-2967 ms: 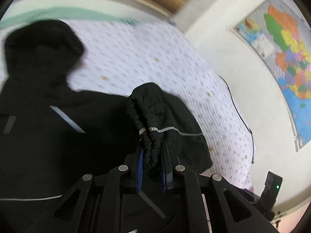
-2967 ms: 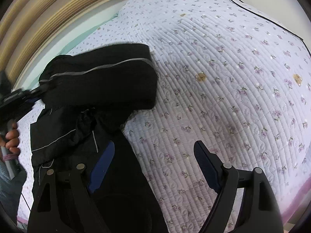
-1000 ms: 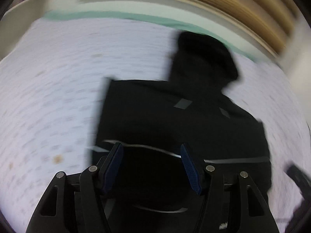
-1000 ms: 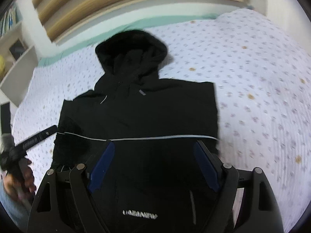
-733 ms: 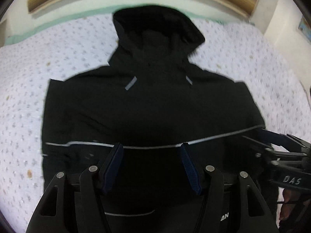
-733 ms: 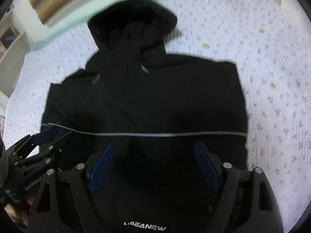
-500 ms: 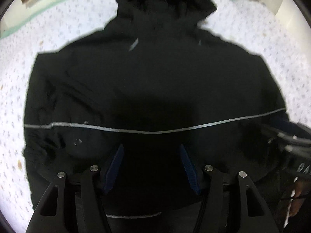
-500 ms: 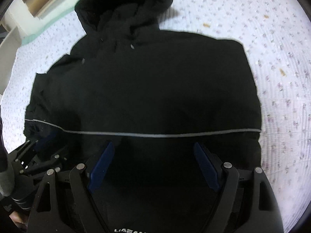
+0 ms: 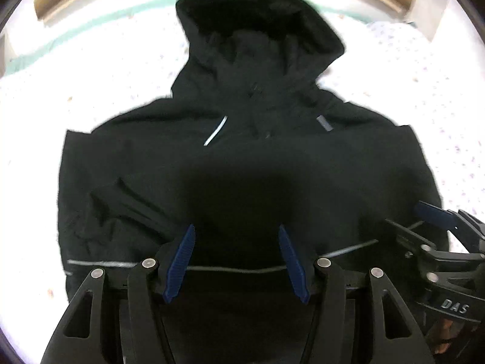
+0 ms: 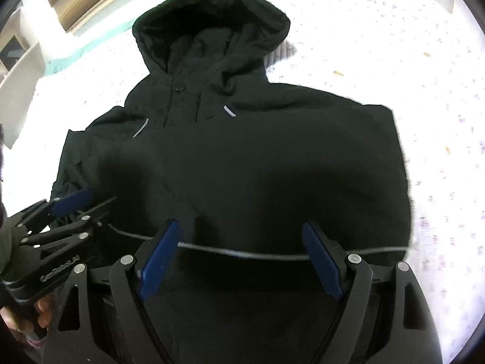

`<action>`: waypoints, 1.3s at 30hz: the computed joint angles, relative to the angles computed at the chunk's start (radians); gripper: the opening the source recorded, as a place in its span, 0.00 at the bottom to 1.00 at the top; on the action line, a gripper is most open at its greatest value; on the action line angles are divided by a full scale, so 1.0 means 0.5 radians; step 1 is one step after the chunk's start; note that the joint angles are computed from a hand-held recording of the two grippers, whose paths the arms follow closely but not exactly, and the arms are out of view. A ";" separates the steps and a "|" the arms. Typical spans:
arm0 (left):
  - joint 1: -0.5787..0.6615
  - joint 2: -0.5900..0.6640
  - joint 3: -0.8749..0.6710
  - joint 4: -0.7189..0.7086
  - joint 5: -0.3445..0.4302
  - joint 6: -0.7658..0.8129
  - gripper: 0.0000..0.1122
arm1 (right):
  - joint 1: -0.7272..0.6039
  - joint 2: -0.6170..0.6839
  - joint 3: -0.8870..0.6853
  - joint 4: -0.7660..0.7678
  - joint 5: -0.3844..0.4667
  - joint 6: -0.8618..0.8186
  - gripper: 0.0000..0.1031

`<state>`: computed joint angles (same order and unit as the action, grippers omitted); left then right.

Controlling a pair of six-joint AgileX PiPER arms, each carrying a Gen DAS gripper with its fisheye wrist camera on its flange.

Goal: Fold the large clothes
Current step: 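Lift the hem with both grippers and fold it toward the hood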

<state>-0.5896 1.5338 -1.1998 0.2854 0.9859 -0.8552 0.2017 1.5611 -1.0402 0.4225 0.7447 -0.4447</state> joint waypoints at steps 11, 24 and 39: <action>0.298 -0.113 0.058 -0.374 -0.049 0.308 0.52 | -0.138 -0.123 -0.069 0.261 -0.043 -0.324 0.80; 0.841 -0.070 -1.255 -0.316 0.284 0.906 0.52 | -0.779 0.299 -1.508 1.505 0.607 -0.657 1.00; 1.346 0.697 -1.521 -1.023 -0.205 0.773 0.58 | -0.489 1.629 -2.726 1.013 0.707 0.100 1.00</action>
<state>0.0833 1.8825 -1.9605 -0.2261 0.8835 -0.4686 -0.0427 2.3755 -2.4032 0.9288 1.0982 -0.3949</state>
